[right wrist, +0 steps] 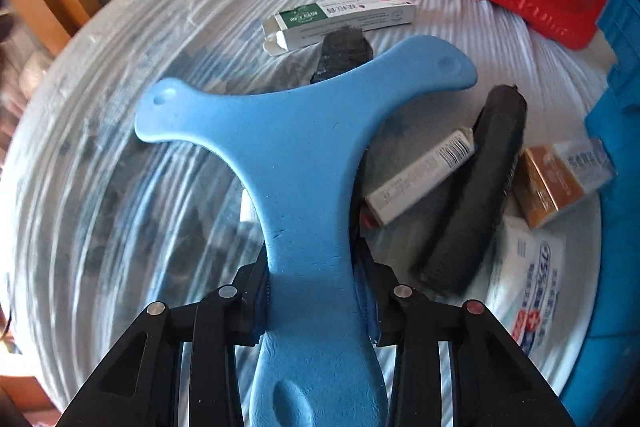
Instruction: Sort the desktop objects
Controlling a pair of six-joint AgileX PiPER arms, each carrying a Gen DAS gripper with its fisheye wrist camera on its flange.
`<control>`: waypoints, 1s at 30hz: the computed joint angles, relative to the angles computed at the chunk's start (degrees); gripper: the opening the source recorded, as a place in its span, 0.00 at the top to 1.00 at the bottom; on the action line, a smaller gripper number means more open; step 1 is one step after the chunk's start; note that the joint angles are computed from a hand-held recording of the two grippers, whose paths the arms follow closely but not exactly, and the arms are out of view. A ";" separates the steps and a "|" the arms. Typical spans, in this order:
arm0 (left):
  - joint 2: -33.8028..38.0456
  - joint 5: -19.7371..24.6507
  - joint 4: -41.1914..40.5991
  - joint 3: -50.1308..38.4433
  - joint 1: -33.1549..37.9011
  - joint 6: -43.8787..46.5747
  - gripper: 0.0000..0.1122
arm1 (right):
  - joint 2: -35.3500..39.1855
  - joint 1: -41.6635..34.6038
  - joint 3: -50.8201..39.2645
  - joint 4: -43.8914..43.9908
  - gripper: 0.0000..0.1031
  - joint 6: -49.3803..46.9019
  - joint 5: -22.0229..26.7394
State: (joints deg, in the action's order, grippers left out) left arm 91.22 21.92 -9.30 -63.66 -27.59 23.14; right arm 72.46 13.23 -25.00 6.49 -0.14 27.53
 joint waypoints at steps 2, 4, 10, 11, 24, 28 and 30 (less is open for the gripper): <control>5.54 1.93 -4.81 -4.66 0.36 6.75 0.18 | -5.21 -3.81 1.73 7.34 0.65 -7.17 2.85; 12.29 5.63 -10.31 -11.08 0.81 12.75 0.18 | -9.15 -5.50 3.08 9.74 0.65 -9.35 4.93; 30.57 16.98 -11.19 -30.35 -0.59 16.41 0.24 | -15.55 -8.95 3.25 12.16 0.65 -13.10 9.79; 32.84 19.44 -11.85 -33.16 -0.57 17.08 0.33 | -15.61 -8.68 3.09 11.62 0.65 -12.73 9.30; 26.64 16.57 -17.57 -22.40 0.26 23.54 0.71 | -21.36 -8.54 2.63 11.24 0.65 -10.85 13.05; 19.90 14.78 -16.61 -16.90 1.00 22.21 0.71 | -25.89 -6.33 2.14 7.80 0.65 -5.45 16.17; 14.65 14.14 -16.86 -13.61 1.58 22.95 0.71 | -29.27 -3.21 0.94 4.26 0.65 0.07 18.43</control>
